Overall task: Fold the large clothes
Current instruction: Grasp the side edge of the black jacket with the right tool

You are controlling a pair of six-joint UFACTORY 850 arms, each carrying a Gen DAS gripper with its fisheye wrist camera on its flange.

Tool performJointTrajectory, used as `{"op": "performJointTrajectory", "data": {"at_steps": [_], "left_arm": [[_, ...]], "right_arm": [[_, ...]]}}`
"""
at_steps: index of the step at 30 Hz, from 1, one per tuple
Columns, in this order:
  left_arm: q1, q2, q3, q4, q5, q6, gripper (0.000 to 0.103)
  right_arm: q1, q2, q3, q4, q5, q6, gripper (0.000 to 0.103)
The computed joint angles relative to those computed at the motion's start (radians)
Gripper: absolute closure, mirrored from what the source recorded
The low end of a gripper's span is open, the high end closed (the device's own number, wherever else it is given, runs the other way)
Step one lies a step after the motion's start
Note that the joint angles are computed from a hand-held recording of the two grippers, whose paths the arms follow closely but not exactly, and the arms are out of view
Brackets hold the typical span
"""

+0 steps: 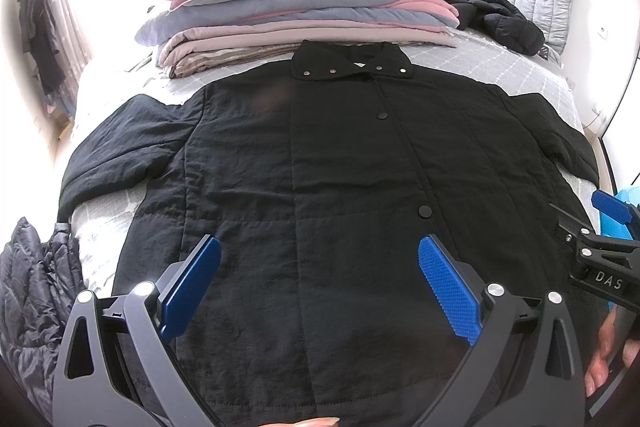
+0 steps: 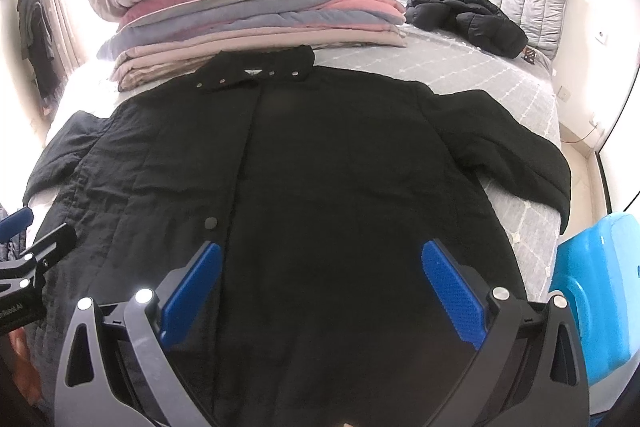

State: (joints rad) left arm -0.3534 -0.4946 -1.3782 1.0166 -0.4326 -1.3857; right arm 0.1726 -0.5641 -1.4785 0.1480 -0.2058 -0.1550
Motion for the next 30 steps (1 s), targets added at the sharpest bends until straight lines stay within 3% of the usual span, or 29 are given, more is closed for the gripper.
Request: {"op": "performJointTrajectory", "data": {"at_steps": [2, 4, 8, 12, 14, 18, 26, 30], "left_arm": [[0.004, 0.000, -0.001, -0.011, 0.007, 0.004, 0.007], [0.008, -0.002, -0.004, -0.024, 0.008, 0.011, 0.007], [0.021, -0.010, -0.014, -0.088, 0.017, 0.060, 0.007], [0.030, -0.019, -0.025, -0.117, 0.021, 0.078, 0.007], [0.029, -0.027, -0.035, -0.128, 0.017, 0.089, 0.007], [0.027, -0.055, -0.063, -0.174, 0.001, 0.146, 0.007], [0.034, -0.099, -0.112, -0.274, -0.009, 0.241, 0.007], [0.032, -0.111, -0.127, -0.300, -0.010, 0.278, 0.007]], "right_arm": [[-0.028, -0.009, -0.028, 0.200, -0.032, -0.165, 0.006], [-0.075, -0.029, -0.083, 0.409, -0.125, -0.298, 0.006], [-0.241, -0.104, -0.209, 0.801, -0.379, -0.430, 0.006], [-0.384, -0.234, -0.384, 0.800, -0.570, -0.268, 0.006], [-0.422, -0.282, -0.449, 0.706, -0.574, -0.169, 0.006], [-0.500, -0.402, -0.570, 0.771, -0.681, -0.093, 0.006], [-0.548, -0.569, -0.727, 0.962, -0.681, -0.052, 0.006], [-0.551, -0.639, -0.795, 0.976, -0.645, 0.004, 0.006]]}}
